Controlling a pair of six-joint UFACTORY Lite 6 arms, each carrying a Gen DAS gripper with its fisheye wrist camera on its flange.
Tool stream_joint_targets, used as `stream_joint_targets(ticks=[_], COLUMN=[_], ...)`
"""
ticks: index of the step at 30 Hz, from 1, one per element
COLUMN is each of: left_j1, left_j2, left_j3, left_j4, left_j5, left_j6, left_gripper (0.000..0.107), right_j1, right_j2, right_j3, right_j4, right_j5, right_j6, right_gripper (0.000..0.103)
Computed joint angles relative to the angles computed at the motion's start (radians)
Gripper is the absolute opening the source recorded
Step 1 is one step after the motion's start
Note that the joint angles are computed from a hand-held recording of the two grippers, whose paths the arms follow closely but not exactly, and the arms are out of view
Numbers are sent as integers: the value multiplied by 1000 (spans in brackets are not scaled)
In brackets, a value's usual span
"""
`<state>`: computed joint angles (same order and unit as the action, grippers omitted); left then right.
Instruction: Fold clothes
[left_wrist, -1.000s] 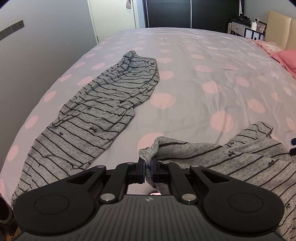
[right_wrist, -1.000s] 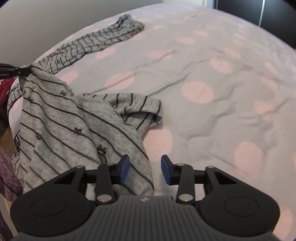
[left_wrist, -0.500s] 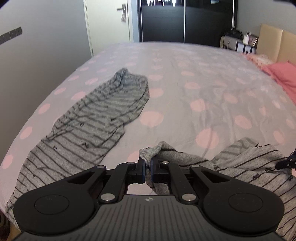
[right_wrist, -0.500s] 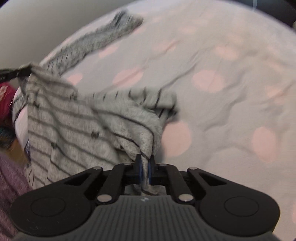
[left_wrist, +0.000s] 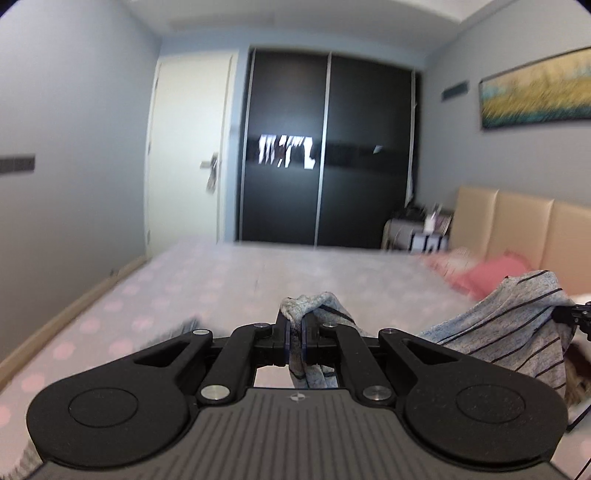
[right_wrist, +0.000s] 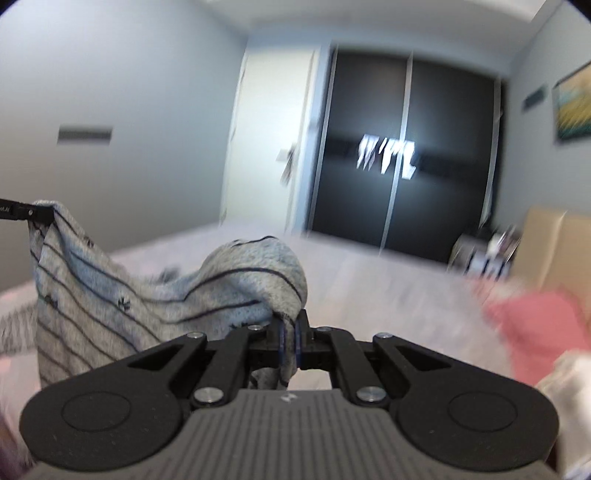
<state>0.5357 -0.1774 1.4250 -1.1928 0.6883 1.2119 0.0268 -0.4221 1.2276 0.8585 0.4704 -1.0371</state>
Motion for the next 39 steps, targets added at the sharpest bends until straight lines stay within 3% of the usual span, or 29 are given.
stream_joint_targets(ticks=[3, 9, 15, 19, 22, 27, 32, 37, 39], left_j1=[5, 42, -6, -49, -68, -132, -177, -139, -95], left_j2=[5, 114, 76, 58, 27, -27, 48, 185, 196], left_j3=[178, 591, 638, 525, 345, -40, -296, -333, -369], left_j4=[-14, 6, 60, 177, 247, 387, 513, 679, 672], left_j5=[18, 57, 16, 32, 43, -35, -162, -185, -203], left_j6=[-47, -210, -232, -262, -244, -186, -205, -335, -271], left_gripper=[3, 3, 3, 3, 3, 3, 3, 3, 3], right_j1=[-126, -459, -813, -970, -918, -766, -616, -491, -444], right_j2=[-5, 178, 210, 152, 37, -162, -298, -415, -450], right_j3=[184, 726, 925, 793, 533, 45, -371, -661, -744], right_j4=[62, 154, 439, 553, 466, 254, 82, -47, -85], right_j5=[71, 281, 480, 658, 701, 666, 585, 572, 580], right_j6=[-29, 72, -39, -165, -274, -451, -596, -698, -707], right_gripper=[6, 6, 6, 7, 7, 7, 7, 7, 7])
